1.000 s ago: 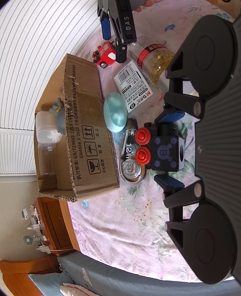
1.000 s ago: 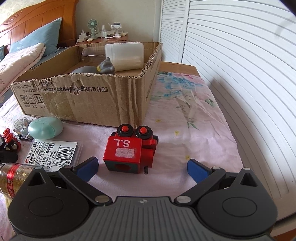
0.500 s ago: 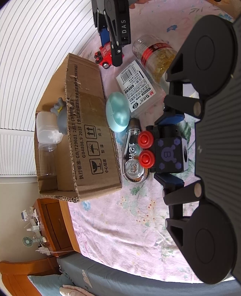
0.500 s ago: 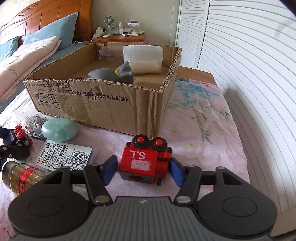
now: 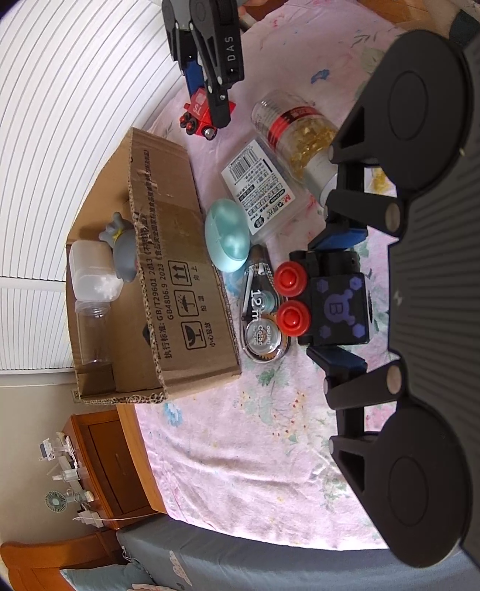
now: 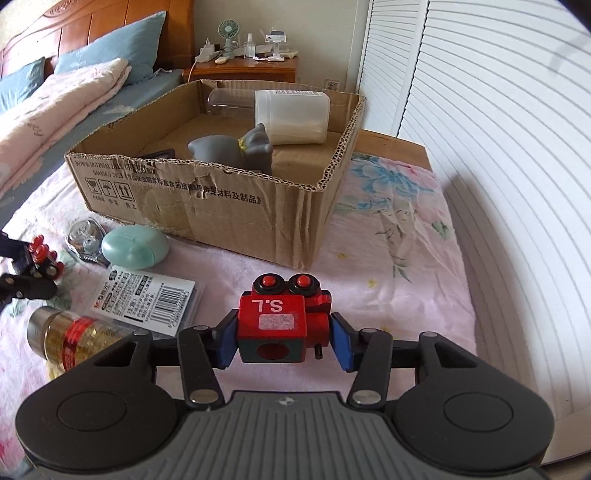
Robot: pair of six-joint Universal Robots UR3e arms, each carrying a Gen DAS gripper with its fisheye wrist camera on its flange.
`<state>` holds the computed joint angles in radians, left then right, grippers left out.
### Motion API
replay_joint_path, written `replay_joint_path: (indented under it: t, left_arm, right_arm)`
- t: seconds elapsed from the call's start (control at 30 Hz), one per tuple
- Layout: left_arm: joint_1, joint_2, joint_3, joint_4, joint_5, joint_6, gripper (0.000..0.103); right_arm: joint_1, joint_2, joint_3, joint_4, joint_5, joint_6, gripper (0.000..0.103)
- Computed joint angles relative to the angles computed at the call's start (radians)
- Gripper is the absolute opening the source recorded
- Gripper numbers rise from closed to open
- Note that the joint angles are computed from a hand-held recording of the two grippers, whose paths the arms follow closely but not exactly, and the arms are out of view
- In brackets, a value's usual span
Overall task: Organize rigid objects
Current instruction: 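Grasp the red toy car with the right gripper while the left grasps the black cube, then lower the red car into the box and open the right gripper while the left lowers the cube in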
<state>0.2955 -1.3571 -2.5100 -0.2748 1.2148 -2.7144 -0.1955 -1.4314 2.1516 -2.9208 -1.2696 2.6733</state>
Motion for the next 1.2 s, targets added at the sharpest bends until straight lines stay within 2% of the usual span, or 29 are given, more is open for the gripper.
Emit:
replay_joint_path:
  t: [0.3,0.47,0.6,0.8,0.83,0.9,0.93,0.97,1.07,1.2]
  left_arm:
    - [0.061,0.167,0.047,-0.254,-0.055,0.098,0.052]
    - [0.079,0.188,0.129,-0.350,-0.082,0.124,0.052]
    - [0.063,0.132,0.208,-0.328,-0.073,0.097,0.052]
    - [-0.002,-0.025,0.354,-0.234,-0.023,0.040,0.052]
    - [-0.013,-0.051,0.379,-0.221,-0.013,0.029,0.052]
    - [-0.028,-0.099,0.434,-0.217,-0.003,0.016,0.052]
    - [-0.035,-0.122,0.462,-0.217,0.003,0.010,0.052]
    - [-0.043,-0.145,0.487,-0.213,0.013,0.002,0.052]
    - [-0.063,-0.206,0.558,-0.214,0.030,-0.013,0.052]
    - [-0.090,-0.282,0.650,-0.226,0.052,-0.035,0.052]
  right_arm:
    - [-0.054,-0.171,-0.001,0.192,0.069,-0.076,0.056]
    - [-0.077,-0.235,-0.068,0.303,0.142,-0.102,0.056]
    - [-0.059,-0.201,-0.166,0.307,0.166,-0.086,0.056]
    - [0.008,-0.023,-0.390,0.276,0.146,-0.007,0.056]
    - [0.019,0.008,-0.424,0.273,0.135,0.003,0.059]
    - [0.034,0.058,-0.467,0.252,0.111,0.037,0.079]
    - [0.039,0.069,-0.469,0.229,0.097,0.060,0.098]
    - [0.035,0.068,-0.457,0.209,0.100,0.072,0.103]
    - [0.001,0.035,-0.404,0.196,0.154,0.086,0.103]
    - [-0.004,-0.023,-0.338,0.198,0.129,0.112,0.103]
